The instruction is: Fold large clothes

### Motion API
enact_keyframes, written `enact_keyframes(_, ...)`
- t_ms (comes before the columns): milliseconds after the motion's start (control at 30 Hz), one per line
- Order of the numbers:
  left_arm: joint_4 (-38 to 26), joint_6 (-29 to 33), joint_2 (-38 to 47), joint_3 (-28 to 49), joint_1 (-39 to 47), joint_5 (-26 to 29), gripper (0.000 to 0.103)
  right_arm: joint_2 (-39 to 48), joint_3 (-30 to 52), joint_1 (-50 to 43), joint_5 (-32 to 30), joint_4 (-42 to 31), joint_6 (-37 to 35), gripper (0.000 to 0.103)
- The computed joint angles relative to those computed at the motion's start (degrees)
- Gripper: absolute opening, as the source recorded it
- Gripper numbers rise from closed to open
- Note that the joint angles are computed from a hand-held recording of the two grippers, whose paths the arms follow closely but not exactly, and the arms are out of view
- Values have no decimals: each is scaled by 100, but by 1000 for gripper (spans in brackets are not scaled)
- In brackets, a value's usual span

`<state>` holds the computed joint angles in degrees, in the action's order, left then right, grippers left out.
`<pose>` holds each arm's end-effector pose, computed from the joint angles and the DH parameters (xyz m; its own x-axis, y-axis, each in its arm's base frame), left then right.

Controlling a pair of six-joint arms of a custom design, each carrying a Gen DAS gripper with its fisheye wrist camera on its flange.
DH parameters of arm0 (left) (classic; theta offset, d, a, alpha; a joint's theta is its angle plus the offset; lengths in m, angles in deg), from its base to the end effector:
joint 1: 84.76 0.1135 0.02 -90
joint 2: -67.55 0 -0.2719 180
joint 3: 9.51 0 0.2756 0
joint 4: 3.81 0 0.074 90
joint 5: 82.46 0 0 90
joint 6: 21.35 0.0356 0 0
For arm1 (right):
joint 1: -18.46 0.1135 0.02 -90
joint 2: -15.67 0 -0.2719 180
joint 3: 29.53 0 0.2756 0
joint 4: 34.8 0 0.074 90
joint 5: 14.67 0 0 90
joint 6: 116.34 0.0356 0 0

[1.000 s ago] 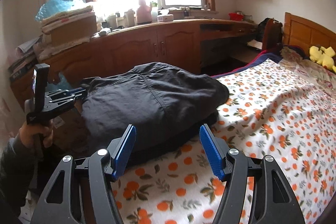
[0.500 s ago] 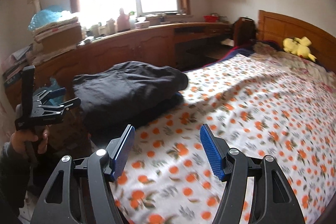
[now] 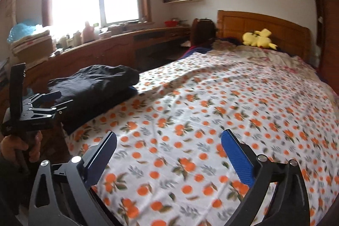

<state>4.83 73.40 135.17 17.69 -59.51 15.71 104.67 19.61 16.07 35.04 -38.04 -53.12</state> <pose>0.2004 0.0889 0.1287 -0.5006 -0.1455 -0.8534 -0.2725 0.9622 -0.0042 0.3014 0.0105 0.1396 -0.4112 -0.3268 -0.8509 -0.7003 0.7108 0.0655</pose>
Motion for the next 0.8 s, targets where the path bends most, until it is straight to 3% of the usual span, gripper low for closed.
enact_keyframes(133,111,-327,143,-90,-1024,-753,101,70,-134,-567,-135,-29,-216,96)
enact_keyframes(467,287,-1400,396,-96,-3038,-1507,101,72,-321,-1976,-442,11,-408,96)
enact_keyframes(633,-86,-1708,27,53,-3883,-2011,101,-298,-415,-2573,-756,-117,-453,96)
enact_keyframes(800,-869,-1866,-888,205,-4548,-2505,101,-931,-413,-3119,-1229,-499,-329,96)
